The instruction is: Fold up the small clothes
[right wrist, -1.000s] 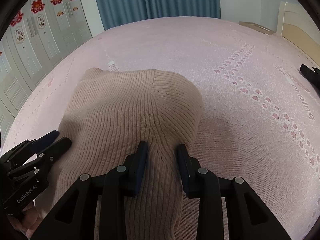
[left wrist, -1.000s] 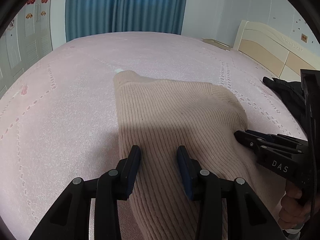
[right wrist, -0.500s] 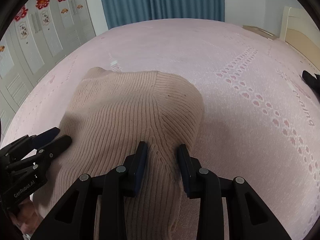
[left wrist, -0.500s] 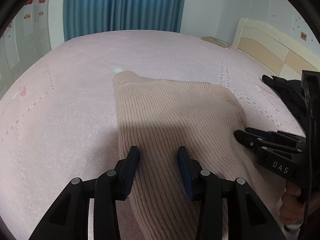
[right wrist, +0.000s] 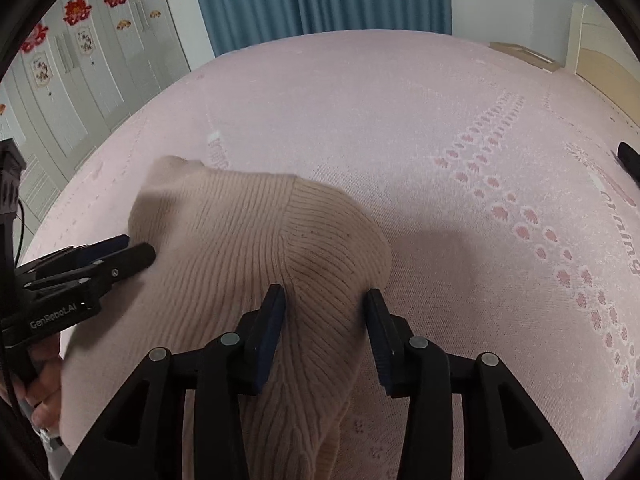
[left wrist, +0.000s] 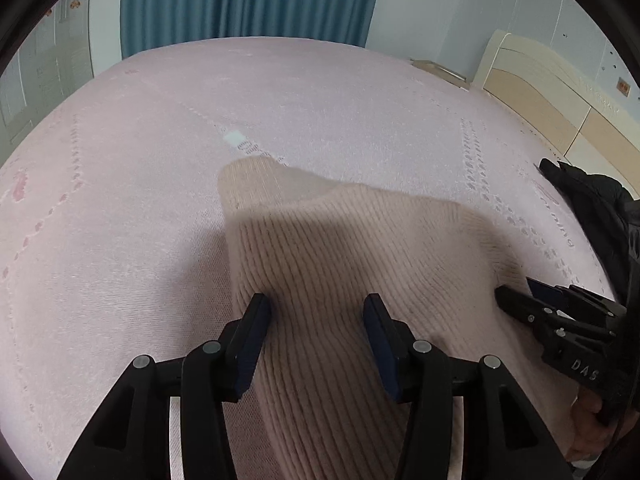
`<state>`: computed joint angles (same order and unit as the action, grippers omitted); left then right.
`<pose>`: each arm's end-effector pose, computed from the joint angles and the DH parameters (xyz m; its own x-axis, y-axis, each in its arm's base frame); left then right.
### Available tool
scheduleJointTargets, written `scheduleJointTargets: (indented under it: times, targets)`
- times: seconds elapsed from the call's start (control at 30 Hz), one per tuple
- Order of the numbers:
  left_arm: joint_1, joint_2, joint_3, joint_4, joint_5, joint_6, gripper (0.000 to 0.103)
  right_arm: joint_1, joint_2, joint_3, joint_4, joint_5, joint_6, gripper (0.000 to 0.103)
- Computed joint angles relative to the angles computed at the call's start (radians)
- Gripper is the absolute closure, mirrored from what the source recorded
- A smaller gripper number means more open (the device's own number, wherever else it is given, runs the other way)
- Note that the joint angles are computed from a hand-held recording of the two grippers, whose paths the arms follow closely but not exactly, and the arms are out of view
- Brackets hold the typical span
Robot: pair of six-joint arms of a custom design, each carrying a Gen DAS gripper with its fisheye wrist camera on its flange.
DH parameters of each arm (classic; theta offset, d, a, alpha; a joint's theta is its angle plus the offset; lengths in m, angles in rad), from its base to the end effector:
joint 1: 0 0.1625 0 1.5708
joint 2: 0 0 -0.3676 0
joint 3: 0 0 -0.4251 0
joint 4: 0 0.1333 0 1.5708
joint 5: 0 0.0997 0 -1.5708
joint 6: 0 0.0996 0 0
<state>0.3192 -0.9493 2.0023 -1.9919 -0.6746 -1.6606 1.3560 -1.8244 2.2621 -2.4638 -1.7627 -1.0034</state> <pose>-0.3783 -0.3473 -0.0171 -0.7848 -0.3184 -0.5318 0.1723 0.7121 -0.6806 0.0210 -0.4399 0.2942 -0.6673 -0.5835 0.4629 -0.6908 0.7172 -0.0919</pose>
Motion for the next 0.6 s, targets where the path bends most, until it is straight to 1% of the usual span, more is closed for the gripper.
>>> scheduleJointTargets:
  times: [0.07, 0.13, 0.3, 0.43, 0.5, 0.6]
  targets:
    - [-0.003, -0.009, 0.022, -0.036, 0.005, -0.004, 0.055, -0.024, 0.019, -0.032, 0.052, 0.020, 0.045, 0.060]
    - [-0.004, -0.011, 0.026, -0.036, 0.005, -0.014, 0.055, -0.044, 0.024, -0.049, 0.093, 0.046, 0.071, 0.060]
    - [-0.018, -0.002, -0.007, 0.036, -0.016, -0.049, 0.055, -0.019, 0.006, -0.037, 0.075, 0.013, 0.095, 0.060]
    - [-0.064, -0.005, -0.010, 0.062, -0.040, -0.096, 0.055, -0.021, -0.054, -0.044, 0.150, 0.024, 0.125, 0.060]
    - [-0.089, -0.007, -0.010, 0.080, -0.055, -0.117, 0.055, -0.032, -0.108, -0.035, 0.198, 0.041, 0.109, 0.062]
    - [-0.129, 0.000, -0.011, 0.086, -0.085, -0.135, 0.055, -0.041, -0.183, -0.011, 0.232, 0.051, 0.077, 0.062]
